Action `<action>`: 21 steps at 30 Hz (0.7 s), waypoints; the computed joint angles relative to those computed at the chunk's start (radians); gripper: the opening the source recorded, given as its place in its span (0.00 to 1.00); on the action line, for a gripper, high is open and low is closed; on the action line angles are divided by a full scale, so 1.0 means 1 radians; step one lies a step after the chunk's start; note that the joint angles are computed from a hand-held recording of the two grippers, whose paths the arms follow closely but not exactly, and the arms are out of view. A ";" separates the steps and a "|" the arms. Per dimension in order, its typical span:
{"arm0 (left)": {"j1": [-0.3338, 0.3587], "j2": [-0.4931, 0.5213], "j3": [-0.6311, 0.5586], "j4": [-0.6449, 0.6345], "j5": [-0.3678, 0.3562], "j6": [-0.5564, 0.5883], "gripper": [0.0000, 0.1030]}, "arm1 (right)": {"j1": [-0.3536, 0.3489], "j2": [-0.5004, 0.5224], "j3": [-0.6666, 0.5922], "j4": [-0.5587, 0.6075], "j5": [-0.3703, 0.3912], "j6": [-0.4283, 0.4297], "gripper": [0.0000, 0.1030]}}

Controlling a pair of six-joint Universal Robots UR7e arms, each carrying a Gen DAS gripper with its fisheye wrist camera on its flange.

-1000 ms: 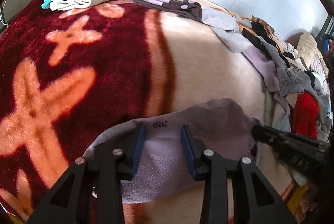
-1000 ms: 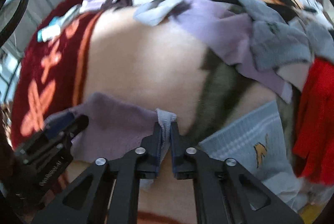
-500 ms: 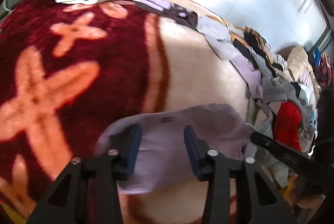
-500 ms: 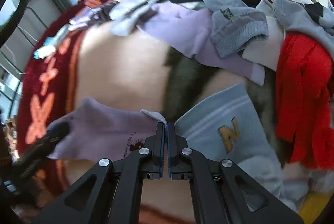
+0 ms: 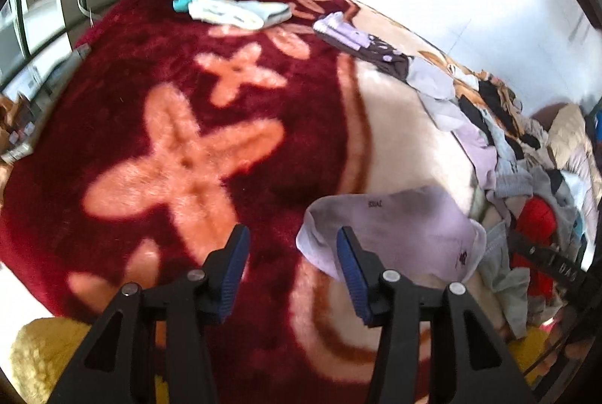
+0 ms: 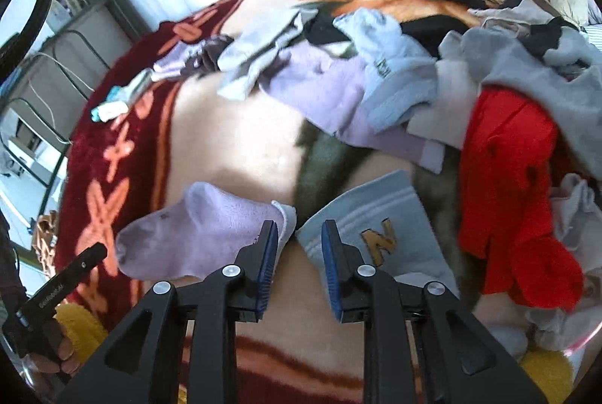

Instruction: Organize soft objects

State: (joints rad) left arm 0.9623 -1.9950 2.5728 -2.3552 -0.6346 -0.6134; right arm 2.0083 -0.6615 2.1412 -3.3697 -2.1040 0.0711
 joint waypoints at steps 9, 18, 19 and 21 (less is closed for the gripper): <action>-0.103 0.005 -0.017 0.119 0.042 -0.074 0.51 | -0.011 -0.035 -0.027 0.007 0.025 -0.066 0.34; -0.018 0.135 -0.034 -0.057 0.023 0.027 0.51 | -0.015 0.091 -0.216 0.077 -0.016 -0.174 0.34; -0.010 0.143 -0.035 -0.072 0.019 0.033 0.51 | -0.016 0.112 -0.246 0.091 -0.030 -0.194 0.34; 0.009 0.166 -0.041 -0.093 0.010 0.045 0.51 | -0.017 0.144 -0.287 0.107 -0.060 -0.220 0.34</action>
